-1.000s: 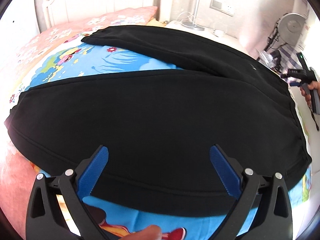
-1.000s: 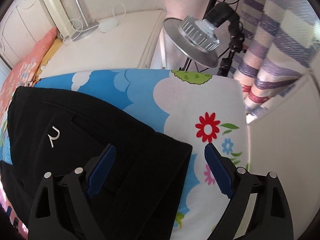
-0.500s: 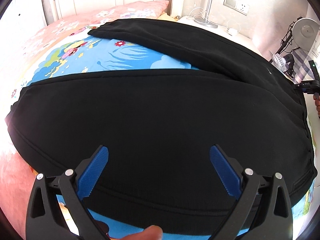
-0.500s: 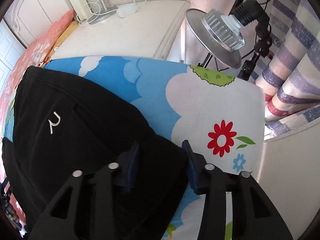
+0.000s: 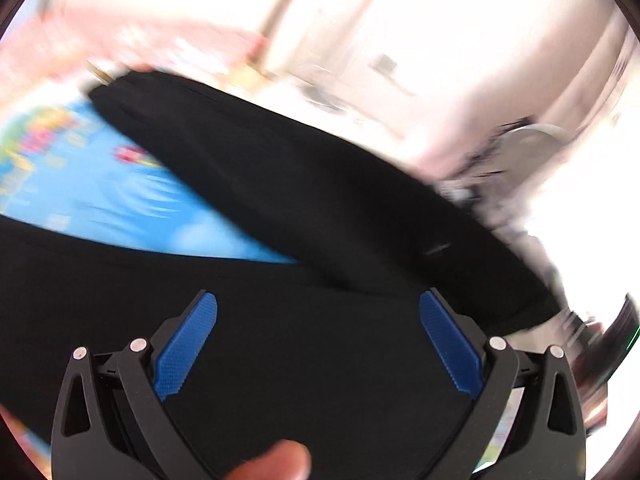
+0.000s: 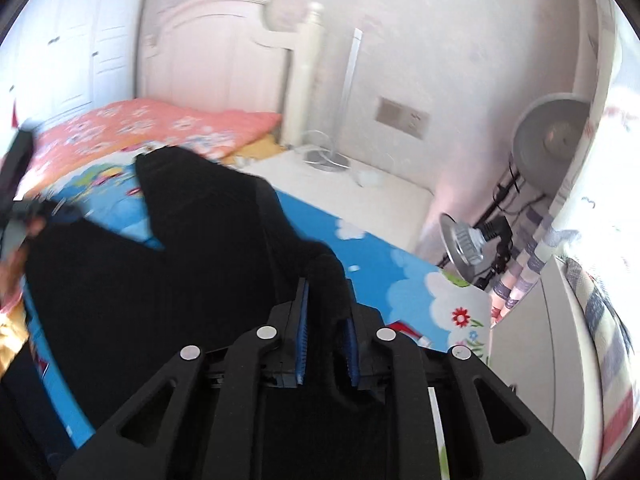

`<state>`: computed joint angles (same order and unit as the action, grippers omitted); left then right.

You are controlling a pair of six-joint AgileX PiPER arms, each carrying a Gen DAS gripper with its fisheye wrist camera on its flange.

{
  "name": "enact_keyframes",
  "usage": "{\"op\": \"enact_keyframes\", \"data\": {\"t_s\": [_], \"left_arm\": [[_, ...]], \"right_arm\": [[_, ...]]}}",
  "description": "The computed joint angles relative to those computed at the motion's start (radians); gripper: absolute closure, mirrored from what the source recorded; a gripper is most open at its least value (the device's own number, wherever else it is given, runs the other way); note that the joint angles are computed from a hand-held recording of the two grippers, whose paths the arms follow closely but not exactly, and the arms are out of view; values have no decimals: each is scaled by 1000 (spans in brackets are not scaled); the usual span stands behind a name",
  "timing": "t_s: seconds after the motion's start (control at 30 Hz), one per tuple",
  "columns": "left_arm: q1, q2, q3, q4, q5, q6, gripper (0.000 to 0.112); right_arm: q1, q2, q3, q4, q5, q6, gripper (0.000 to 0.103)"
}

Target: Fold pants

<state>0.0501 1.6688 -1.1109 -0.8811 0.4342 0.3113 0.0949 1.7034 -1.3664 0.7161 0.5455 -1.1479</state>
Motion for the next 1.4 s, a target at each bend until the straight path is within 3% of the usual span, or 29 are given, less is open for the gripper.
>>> {"op": "enact_keyframes", "data": {"t_s": [0.07, 0.1, 0.23, 0.37, 0.43, 0.5, 0.57, 0.6, 0.63, 0.67, 0.73, 0.8, 0.83, 0.87, 0.97, 1.1, 1.23, 1.4], "left_arm": [[74, 133, -140, -195, 189, 146, 11], [90, 188, -187, -250, 238, 182, 12], [140, 495, -538, -274, 463, 18, 29], [91, 679, -862, -54, 528, -269, 43], [75, 763, -990, -36, 581, -355, 56], [59, 800, -1053, -17, 605, -389, 56], [50, 893, -1192, -28, 681, -469, 57], [41, 939, -1272, -6, 713, -524, 68], [37, 961, -1312, 17, 730, -551, 92], [32, 980, -1348, 31, 737, -570, 101], [36, 972, -1325, -8, 722, -532, 103], [37, 927, -1252, -18, 697, -484, 103], [38, 921, -1242, -27, 694, -472, 103], [38, 923, -1251, -26, 701, -471, 103], [37, 905, -1234, -36, 698, -450, 103], [33, 888, -1222, -40, 693, -437, 103], [39, 865, -1195, -47, 694, -422, 103], [46, 857, -1184, -47, 699, -408, 103]], "right_arm": [[37, -87, 186, 55, -65, -64, 86], [47, -103, 238, 62, -77, -67, 86], [66, -113, 358, 118, -126, -88, 86], [79, -148, 423, 170, -154, -79, 86], [72, -152, 428, 184, -146, -65, 86], [72, -154, 435, 191, -148, -57, 86], [76, -148, 434, 186, -149, -37, 86], [79, -145, 434, 176, -152, -10, 86], [80, -142, 434, 161, -152, 29, 86], [81, -138, 431, 142, -150, 76, 85], [73, -148, 445, 129, -142, 160, 82], [53, -179, 480, 148, -118, 237, 48], [37, -195, 501, 188, -108, 235, 22], [9, -225, 530, 261, -76, 216, 10], [-51, -243, 544, 297, 33, 311, 10], [-134, -148, 493, 345, 218, 489, 14], [-120, -67, 421, 352, 252, 592, 17], [-57, -16, 383, 306, 187, 674, 23]]}}
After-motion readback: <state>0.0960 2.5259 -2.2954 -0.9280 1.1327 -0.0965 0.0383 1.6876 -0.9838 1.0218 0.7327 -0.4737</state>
